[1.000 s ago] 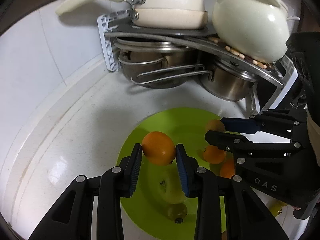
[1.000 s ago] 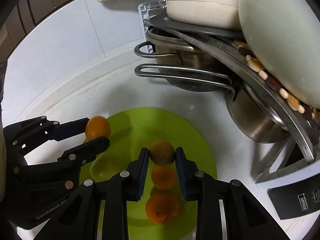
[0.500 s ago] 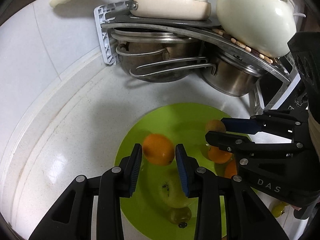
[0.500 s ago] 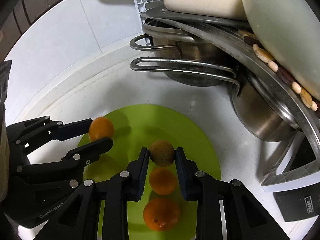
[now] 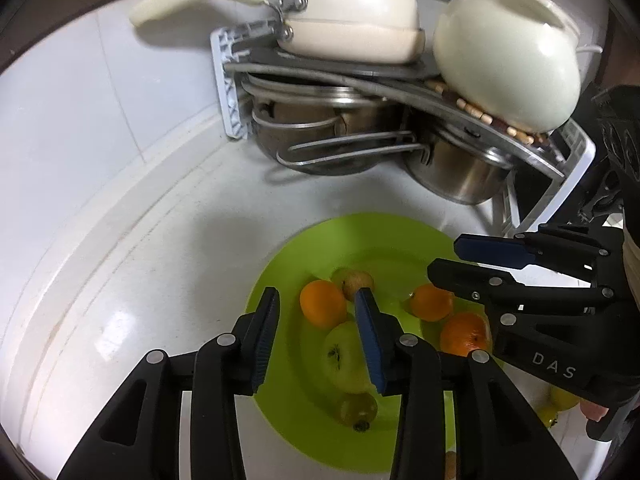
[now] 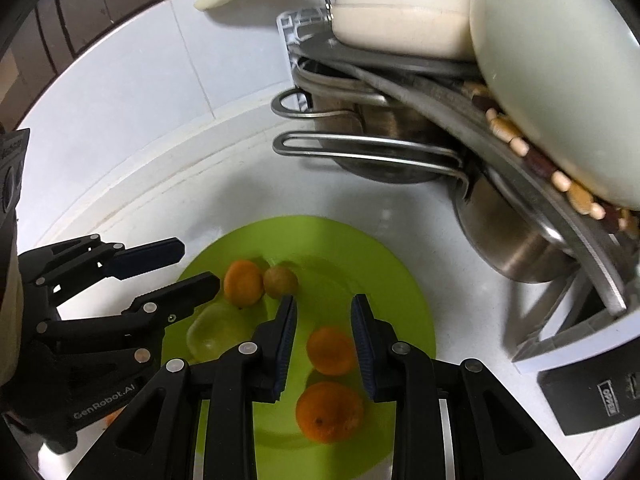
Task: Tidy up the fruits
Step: 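Carry the orange and kiwi over the green plate and open both tools, then withdraw both tools from the plate toward the loose orange and kiwi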
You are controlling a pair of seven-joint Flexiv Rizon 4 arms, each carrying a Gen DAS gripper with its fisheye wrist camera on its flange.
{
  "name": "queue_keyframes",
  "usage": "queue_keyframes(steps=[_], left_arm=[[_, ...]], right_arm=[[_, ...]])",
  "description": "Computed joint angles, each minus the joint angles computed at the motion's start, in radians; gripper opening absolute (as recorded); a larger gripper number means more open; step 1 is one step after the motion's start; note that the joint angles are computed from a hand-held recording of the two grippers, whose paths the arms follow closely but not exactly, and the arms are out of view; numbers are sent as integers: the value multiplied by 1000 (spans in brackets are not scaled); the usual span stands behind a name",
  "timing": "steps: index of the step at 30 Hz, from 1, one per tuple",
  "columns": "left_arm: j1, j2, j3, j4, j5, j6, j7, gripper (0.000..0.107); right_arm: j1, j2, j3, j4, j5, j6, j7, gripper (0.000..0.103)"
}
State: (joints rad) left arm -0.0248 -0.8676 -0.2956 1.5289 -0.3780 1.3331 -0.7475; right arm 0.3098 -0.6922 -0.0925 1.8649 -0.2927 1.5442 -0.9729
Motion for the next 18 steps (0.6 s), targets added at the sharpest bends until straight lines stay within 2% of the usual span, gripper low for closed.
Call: queue_keyframes(steps=[5, 9, 14, 18], left_arm=[[50, 57, -63, 92, -19, 66, 27, 39], [124, 105, -154, 187, -33, 143, 59, 44], [230, 153, -269, 296, -13, 224, 75, 48], [315, 186, -348, 377, 28, 284, 45, 51]], right_arm=[[88, 46, -92, 73, 2, 74, 27, 34], [166, 80, -169, 127, 20, 132, 29, 34], [306, 127, -292, 203, 79, 197, 0, 36], [429, 154, -391, 260, 155, 242, -42, 39]])
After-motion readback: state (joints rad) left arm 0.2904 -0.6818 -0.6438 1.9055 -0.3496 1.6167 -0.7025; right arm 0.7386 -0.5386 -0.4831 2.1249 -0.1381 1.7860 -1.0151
